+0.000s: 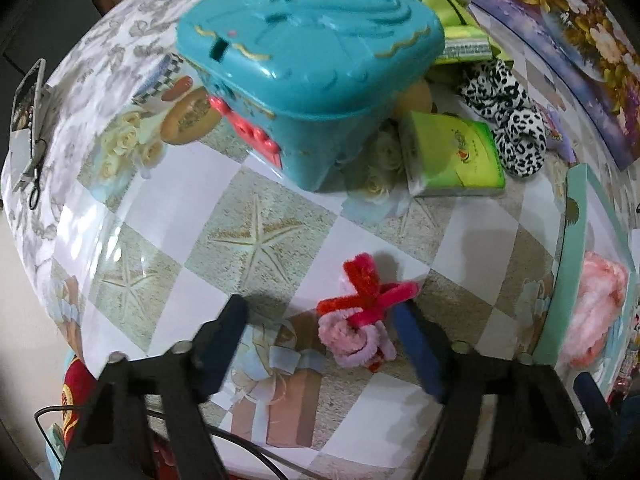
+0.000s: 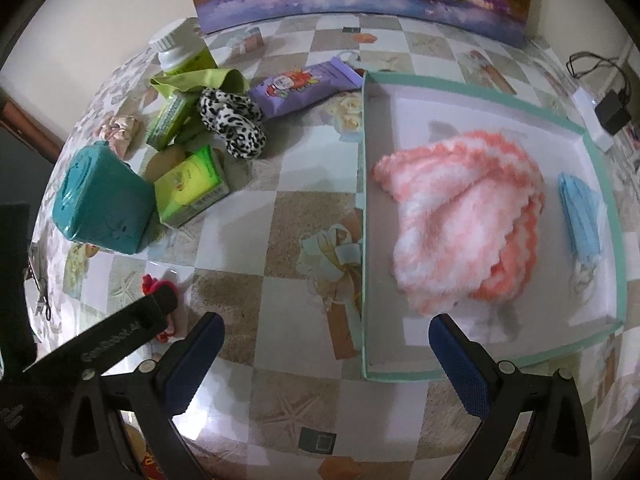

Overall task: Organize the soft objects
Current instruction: 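Grasp the red-and-pink hair tie with the left tool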

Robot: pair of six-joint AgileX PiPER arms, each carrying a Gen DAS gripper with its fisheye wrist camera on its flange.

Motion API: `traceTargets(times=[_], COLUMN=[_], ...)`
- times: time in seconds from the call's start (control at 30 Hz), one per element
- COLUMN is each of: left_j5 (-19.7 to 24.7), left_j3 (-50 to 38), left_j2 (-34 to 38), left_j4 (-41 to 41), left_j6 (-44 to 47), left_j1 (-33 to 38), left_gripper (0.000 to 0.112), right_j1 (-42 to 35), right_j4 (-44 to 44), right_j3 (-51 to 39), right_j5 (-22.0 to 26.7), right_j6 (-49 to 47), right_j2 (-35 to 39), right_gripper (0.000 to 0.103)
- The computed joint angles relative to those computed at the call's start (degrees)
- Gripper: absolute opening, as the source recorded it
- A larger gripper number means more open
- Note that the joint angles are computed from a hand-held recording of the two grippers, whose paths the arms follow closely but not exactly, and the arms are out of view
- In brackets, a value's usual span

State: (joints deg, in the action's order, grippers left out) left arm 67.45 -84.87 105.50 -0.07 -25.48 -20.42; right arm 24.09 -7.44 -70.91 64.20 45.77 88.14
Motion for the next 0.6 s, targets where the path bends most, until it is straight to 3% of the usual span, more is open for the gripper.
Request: traceTargets(times=[0.03, 0.1, 0.17, 0.33, 0.6], left_j5=[-0.41, -1.31, -1.17, -0.72, -1.74], left_j3=[-0.15, 0.41, -0.35, -1.37, -1.93], left_j2=[0.16, -0.27, 0.03, 0.09, -0.82], left_j4=[0.5, 0.9, 1.1, -0.12, -1.57], left_j6=[-0.38, 0.08, 0.13, 0.31, -1.21], left_j1=[-0.59, -0.78, -1.29, -0.67, 2.82], left_gripper=[0.069, 0.046, 0.034, 0.031, 0.03], right_j1=[0.18, 0.51, 0.46, -0.09, -2.54], right_j4=[-0.37, -0.92, -0.84, -0.61, 2.82], right_j3=[-0.18, -0.76, -1.1, -0.7, -0.59], right_j5=[0.18, 0.53, 0.5, -0.39, -8.23], right_j6=[0.1, 0.19, 0.06, 0.08, -4.64], right_j2=[0.14, 0.66, 0.99, 0.46, 0.86], right_gripper=[0.103, 0.103, 0.103, 0.103, 0.103])
